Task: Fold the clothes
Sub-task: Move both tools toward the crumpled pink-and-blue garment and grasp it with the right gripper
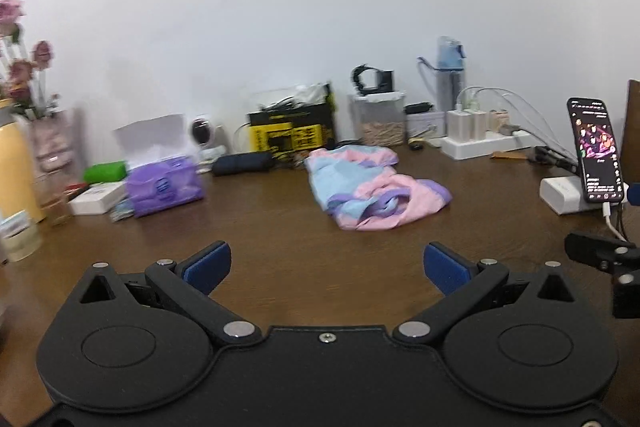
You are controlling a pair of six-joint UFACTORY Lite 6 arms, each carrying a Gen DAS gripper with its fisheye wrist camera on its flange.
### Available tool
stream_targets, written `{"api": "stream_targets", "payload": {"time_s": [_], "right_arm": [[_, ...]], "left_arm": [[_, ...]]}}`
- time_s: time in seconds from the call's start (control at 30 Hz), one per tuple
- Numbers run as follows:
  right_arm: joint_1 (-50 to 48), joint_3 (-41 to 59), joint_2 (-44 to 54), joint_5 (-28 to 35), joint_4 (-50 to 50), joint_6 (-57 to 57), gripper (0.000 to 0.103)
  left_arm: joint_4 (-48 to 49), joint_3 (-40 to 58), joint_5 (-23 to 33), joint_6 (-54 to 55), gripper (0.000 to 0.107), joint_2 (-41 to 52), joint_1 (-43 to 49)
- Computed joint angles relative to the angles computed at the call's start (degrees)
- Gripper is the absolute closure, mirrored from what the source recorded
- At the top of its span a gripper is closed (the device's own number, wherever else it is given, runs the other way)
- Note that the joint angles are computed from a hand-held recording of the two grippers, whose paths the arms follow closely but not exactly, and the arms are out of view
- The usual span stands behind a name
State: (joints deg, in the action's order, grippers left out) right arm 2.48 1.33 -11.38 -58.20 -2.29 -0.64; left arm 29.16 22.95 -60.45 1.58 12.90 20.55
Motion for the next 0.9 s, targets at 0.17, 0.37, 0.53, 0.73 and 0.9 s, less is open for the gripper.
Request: {"api": "stream_targets", "payload": {"time_s": [0.17,0.37,0.53,0.73,0.9], "right_arm": [[-3.9,6.0,12.3,-7.2,-2.7,-0.5,0.0],[-10.0,22.6,25.4,1.7,-15.9,8.8,0.0],[-6.8,41.8,35.4,15.1,-22.1,10.0,0.0],[-1.6,67.8,51.5,26.9,-28.6,15.8,0.001],[2.3,88.0,62.8,39.7,-31.7,20.9,0.011]], "left_arm": [[5.8,7.9,4.5,-3.8,0.004,5.5,-1.6],[-9.6,14.1,3.6,7.5,0.004,11.7,-7.6],[-11.8,19.8,6.6,10.0,0.004,13.2,-5.7],[-0.7,29.6,15.1,-7.1,0.004,15.8,0.9],[4.6,35.9,19.7,-16.4,0.004,21.1,2.3]]}}
